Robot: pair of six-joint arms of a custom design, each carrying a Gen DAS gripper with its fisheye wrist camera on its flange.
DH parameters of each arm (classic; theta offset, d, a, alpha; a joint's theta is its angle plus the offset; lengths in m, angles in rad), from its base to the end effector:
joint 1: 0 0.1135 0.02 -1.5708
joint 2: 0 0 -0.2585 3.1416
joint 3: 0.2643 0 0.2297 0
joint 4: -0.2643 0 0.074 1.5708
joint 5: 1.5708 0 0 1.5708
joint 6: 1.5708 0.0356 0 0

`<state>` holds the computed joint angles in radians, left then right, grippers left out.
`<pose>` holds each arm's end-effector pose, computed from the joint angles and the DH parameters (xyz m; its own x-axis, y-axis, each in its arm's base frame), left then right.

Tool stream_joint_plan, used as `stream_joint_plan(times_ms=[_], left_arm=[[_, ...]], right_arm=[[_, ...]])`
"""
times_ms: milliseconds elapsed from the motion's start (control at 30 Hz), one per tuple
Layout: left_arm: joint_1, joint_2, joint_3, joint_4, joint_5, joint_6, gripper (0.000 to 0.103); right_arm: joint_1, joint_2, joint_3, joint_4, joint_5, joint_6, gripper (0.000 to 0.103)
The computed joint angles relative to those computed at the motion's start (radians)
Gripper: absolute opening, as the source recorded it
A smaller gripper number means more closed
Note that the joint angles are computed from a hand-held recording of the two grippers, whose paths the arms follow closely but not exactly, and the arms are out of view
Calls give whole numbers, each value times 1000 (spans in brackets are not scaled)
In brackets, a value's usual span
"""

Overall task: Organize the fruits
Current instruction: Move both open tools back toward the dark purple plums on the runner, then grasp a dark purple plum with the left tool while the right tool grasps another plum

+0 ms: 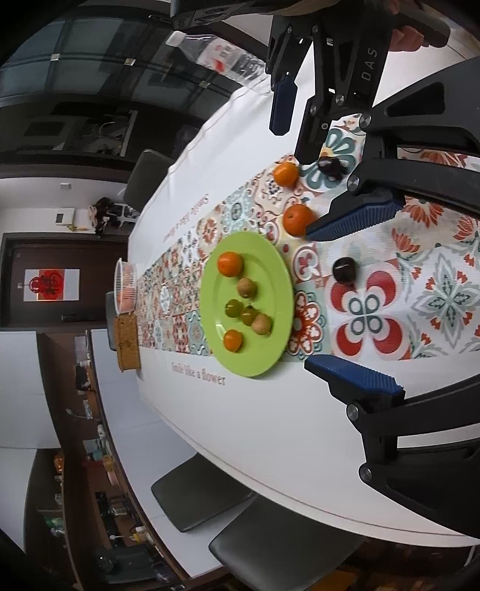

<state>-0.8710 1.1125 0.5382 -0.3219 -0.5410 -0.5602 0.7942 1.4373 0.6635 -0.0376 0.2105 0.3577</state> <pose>0.1362 -0.1333 0.1936 -0.6644 0.0820 -0.7428 0.1128 0.9936 0.0088 0.1883 0.1810 0.1787 -0.6851 -0.2087 -0.6980 -0.3810 0.9193 0.0991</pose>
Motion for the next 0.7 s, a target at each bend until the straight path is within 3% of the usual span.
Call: stream_joint_plan(times_ms=[700], left_arm=[[81,280,-43,195,184,13,64]], right_arm=[[-80,137,-80,54,-76,53,50]])
